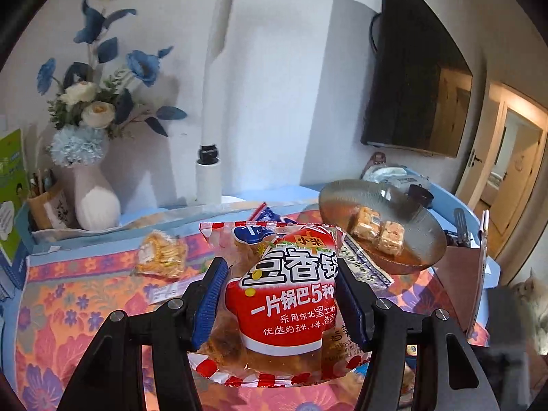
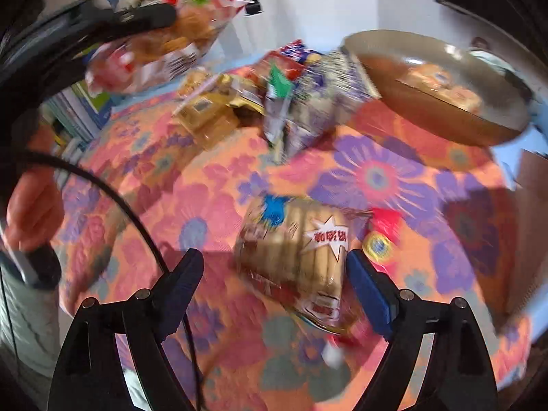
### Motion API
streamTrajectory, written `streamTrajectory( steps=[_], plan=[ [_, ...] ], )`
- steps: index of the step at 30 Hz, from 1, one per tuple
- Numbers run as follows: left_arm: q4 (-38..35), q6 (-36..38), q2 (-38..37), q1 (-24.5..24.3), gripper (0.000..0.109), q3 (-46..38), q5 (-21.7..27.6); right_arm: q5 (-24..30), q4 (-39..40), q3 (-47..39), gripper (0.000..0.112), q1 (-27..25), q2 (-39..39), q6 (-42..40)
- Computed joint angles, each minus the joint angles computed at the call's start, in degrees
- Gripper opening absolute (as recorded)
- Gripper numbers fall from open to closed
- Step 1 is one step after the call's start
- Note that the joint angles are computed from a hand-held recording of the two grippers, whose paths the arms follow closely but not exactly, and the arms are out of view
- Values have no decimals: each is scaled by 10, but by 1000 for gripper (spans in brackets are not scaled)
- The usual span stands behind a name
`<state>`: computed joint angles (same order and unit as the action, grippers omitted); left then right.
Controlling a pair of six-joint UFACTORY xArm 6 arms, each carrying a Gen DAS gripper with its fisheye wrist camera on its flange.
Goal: Organize snacks
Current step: 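Carry both bags over the glass bowl and open both grippers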
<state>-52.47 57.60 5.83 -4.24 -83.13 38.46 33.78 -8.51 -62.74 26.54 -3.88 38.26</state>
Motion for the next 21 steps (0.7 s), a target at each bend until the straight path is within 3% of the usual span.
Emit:
streamTrajectory(
  steps=[3,5,10,14,18,21],
  plan=[
    [-8,5,0,13,60,-3,7,5,61,-32,81,-3,43,-29],
    [-9,8,1,18,60,-2,7,16,3,-50,80,5,60,11],
    [-5,0,13,19,60,-14,16,50,-130,-67,61,28,72,85],
    [-7,-8,27,13,60,-49,50,20,-135,-47,60,29,26,93],
    [-6,-15,54,-11,60,-112,70,54,-252,-59,60,21,-27,174],
    [23,-64,115,-37,60,-213,110,99,-320,-81,60,-2,-55,235]
  ],
)
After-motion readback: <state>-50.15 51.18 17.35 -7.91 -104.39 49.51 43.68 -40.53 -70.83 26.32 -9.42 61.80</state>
